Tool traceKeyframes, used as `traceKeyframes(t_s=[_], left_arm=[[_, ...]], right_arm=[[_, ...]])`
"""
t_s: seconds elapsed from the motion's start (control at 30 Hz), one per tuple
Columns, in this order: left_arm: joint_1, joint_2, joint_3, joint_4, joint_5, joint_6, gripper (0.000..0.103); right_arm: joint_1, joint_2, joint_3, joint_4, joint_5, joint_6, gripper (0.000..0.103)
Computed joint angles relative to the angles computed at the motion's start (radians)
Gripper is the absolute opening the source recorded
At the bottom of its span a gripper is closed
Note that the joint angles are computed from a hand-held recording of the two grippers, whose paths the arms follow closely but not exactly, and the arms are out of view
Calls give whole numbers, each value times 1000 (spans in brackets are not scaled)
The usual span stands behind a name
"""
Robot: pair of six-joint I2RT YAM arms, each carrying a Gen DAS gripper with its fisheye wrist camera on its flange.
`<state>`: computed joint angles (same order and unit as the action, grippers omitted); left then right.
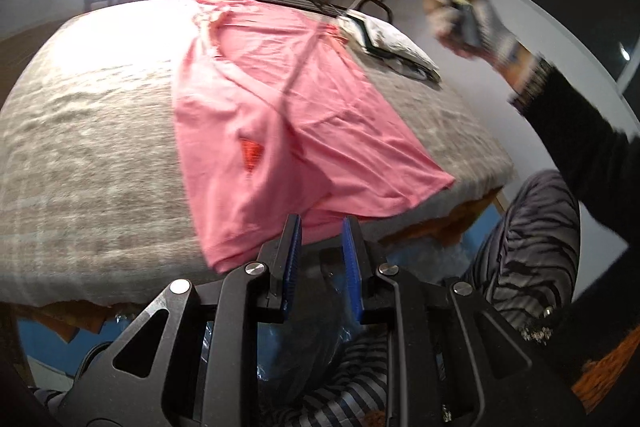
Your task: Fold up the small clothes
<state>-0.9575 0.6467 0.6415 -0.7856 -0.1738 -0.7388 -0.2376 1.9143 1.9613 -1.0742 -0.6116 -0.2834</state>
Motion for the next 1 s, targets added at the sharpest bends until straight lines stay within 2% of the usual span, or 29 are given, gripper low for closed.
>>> traceKeyframes(t_s=[0.27,0.4,0.5,0.57,0.67,0.77,1.0], left_arm=[[28,-21,12,-25,-25,2,19],[106,-1,7,20,24,27,19],[145,76,-17,108,39,29,19],[177,151,-45,201,56,19,19],[217,270,-74,312,89,8,19],[244,336,-94,379,145,7,19],[248,400,-103,461,192,23,19]], right_arm=[[-126,-111,-54,-135,-189,-108,49],[-154,-136,-57,-174,-229,-151,49],[-113,-156,-75,-155,-206,-163,48],[-62,-156,-86,-145,-198,-162,37],[58,-141,-102,-100,-143,-120,31],[193,-102,-130,-33,-80,-78,30],[457,77,-122,110,40,28,23]])
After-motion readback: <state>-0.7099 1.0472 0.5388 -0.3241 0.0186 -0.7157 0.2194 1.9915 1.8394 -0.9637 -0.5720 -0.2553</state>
